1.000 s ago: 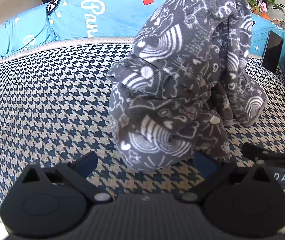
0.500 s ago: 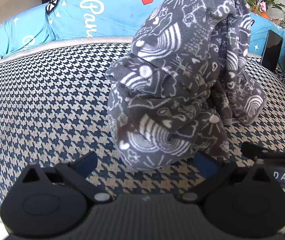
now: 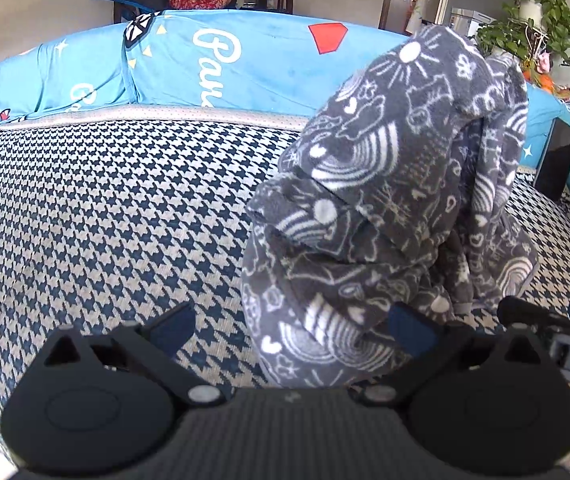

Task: Fold clothes
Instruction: 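Close the right gripper on the garment's trimmed edge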

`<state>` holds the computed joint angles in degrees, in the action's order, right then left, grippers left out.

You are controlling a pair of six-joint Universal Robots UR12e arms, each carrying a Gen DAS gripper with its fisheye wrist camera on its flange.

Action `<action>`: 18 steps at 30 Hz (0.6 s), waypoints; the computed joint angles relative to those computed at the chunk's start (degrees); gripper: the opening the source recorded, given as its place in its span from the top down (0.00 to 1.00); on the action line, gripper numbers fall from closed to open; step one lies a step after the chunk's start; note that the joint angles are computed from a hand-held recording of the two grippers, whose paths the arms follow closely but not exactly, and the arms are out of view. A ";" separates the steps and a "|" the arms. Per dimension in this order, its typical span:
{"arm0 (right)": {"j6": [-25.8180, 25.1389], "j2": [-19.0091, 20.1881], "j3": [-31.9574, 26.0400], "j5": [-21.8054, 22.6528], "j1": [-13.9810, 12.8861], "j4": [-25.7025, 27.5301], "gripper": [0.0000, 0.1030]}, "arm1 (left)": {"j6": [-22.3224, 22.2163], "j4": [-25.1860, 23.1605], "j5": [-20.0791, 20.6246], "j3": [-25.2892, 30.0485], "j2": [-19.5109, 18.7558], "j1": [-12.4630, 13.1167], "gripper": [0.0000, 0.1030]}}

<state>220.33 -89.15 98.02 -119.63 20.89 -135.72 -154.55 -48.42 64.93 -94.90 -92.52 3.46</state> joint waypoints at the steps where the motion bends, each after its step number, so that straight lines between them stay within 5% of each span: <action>1: 0.17 0.08 0.08 -0.15 -0.16 -1.02 0.00 | -0.42 0.67 0.27 0.10 -0.13 -0.15 0.00; 9: 4.66 0.65 0.54 -1.74 -1.95 -5.50 0.00 | -2.48 6.27 1.64 0.61 -1.62 -1.38 0.00; 18: 4.71 1.76 0.86 -0.76 -3.84 -11.75 0.14 | -6.69 6.86 2.69 2.06 -3.13 -2.64 0.00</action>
<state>225.03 -87.39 98.88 -120.40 17.06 -147.47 -161.25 -41.57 67.62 -92.84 -95.65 0.82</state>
